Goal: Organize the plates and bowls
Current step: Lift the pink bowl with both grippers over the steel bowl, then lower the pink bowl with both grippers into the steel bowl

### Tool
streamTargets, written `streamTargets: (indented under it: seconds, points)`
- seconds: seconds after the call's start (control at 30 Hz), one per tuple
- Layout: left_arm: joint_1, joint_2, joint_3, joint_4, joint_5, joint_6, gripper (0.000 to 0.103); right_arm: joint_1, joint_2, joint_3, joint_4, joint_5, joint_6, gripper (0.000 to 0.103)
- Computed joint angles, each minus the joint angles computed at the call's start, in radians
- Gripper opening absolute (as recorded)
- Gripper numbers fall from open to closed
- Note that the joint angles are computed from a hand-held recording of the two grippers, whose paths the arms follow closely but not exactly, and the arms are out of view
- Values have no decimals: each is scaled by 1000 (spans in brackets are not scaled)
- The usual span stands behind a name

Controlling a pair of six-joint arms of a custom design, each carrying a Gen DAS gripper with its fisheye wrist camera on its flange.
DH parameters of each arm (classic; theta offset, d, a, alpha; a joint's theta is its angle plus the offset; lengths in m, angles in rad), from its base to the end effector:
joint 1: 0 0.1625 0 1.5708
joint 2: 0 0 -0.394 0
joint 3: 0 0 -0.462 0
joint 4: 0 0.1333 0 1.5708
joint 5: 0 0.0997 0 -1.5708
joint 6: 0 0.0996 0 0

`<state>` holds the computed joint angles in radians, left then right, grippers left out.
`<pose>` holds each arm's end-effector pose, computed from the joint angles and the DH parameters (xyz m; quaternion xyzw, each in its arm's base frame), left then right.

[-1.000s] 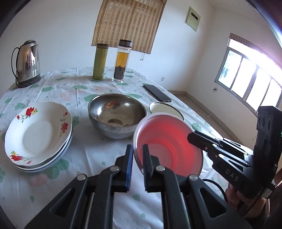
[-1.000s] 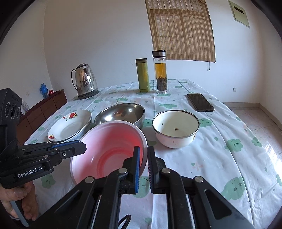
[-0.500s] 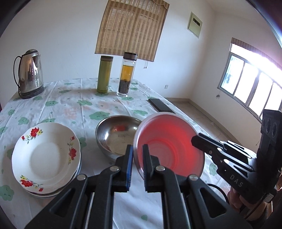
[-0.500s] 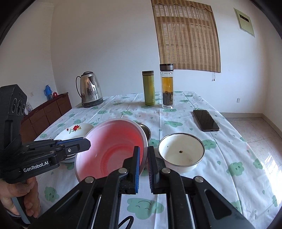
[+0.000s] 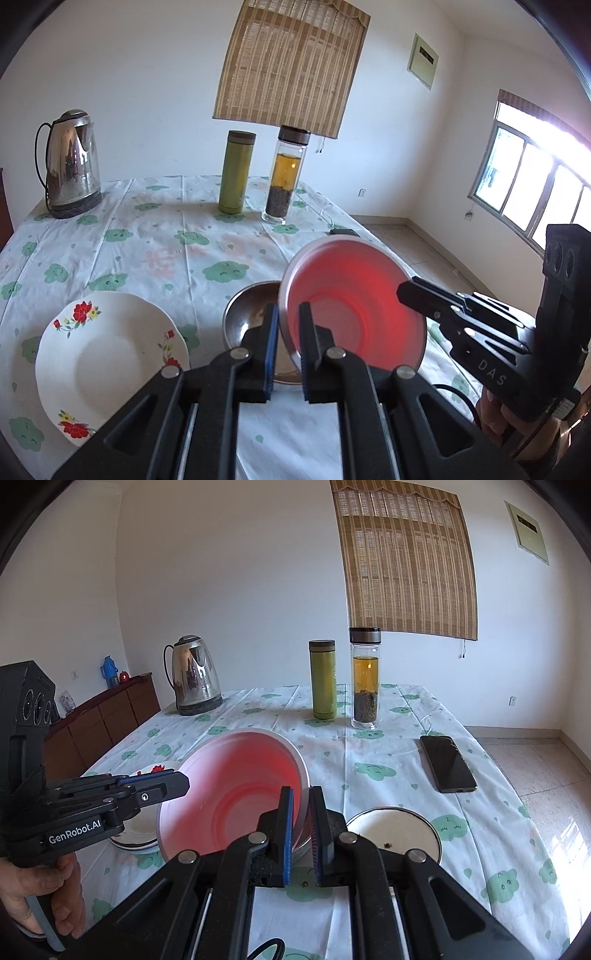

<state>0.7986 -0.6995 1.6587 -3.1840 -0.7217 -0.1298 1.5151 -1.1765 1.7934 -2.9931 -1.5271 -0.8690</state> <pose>-0.3295 -0.6365 0.0463 0.1469 0.8606 -0.4334 0.2235 0.1002 -0.6757 0.2620 0.3717 -0.8414 0.3596 0.1568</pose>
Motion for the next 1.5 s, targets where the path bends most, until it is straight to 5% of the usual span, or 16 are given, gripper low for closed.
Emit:
streamTargets:
  seconds: [0.5,1.5]
  points:
    - [63,31,-54,50,-28,-36,7,8,119,-136,78,-9,50,9]
    - [83,30,-52,92,-35,-65,7,-3,174,-156,71,-63,43,9]
